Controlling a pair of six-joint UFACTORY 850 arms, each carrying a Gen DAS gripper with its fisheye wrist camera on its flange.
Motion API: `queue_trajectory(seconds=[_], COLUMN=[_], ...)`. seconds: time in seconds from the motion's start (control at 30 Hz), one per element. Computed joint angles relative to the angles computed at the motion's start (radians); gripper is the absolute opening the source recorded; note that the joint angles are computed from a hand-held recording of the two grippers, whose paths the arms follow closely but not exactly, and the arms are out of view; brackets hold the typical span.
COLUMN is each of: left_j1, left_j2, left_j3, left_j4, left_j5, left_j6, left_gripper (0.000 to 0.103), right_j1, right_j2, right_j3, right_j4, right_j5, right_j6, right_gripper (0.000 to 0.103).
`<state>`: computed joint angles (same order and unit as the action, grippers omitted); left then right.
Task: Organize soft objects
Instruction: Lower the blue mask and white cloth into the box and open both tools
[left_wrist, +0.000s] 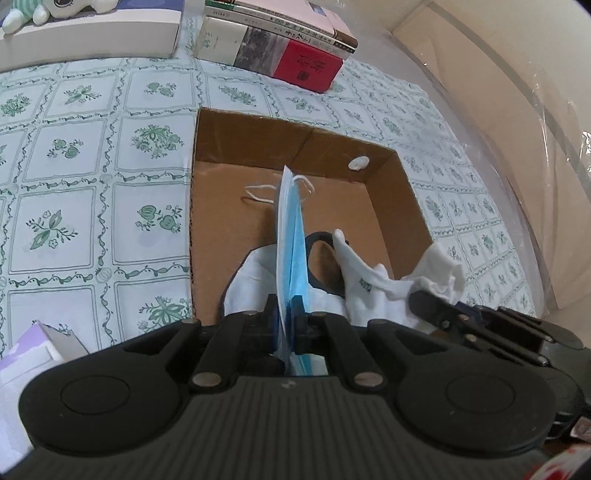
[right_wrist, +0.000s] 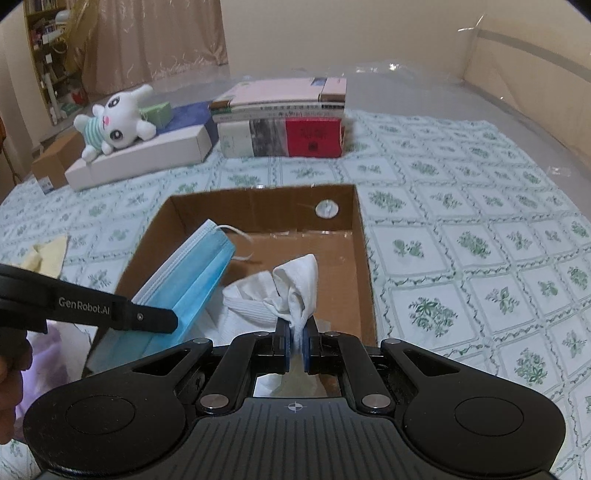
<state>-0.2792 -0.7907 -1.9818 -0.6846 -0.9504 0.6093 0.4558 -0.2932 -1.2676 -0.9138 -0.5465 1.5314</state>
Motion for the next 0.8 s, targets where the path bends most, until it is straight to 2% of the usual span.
queue_trajectory(seconds=[0.1, 0.17, 0.33, 0.6, 0.63, 0.73, 0.8], left_j1=[0.002, 0.005, 0.018, 0.038, 0.040, 0.045, 0.049], left_j2=[0.003, 0.009, 0.027, 0.052, 0.056, 0.072, 0.085], left_j3=[0.003, 0.006, 0.017, 0.026, 0.027, 0.037, 0.048], left_j4=[-0.010, -0.018, -0.037, -0.053, -0.055, -0.062, -0.068], left_j5=[0.004, 0.009, 0.018, 0.024, 0.024, 0.026, 0.027], left_j6=[0.014, 0.019, 0.035, 0.048, 0.050, 0.060, 0.068], left_gripper=[0.007, 0.018, 0.028, 0.029, 0.029, 0.029, 0.029], right_j1=[-0.001, -0.003, -0.004, 0.001, 0.005, 0.020, 0.030], right_j2=[-0.012, -0.019, -0.032, -0.006, 0.000, 0.019, 0.029], right_j3=[-0.009, -0.012, -0.018, -0.006, -0.004, 0.001, 0.002], right_j4=[0.029, 0.052, 0.110, 0.091, 0.080, 0.037, 0.016], right_j5=[-0.001, -0.001, -0.015, -0.011, -0.014, -0.026, -0.039], right_j6=[-0.028, -0.047, -0.107, -0.065, -0.058, -0.022, -0.006], right_gripper=[0.006, 0.006, 0.006, 0.007, 0.014, 0.059, 0.061])
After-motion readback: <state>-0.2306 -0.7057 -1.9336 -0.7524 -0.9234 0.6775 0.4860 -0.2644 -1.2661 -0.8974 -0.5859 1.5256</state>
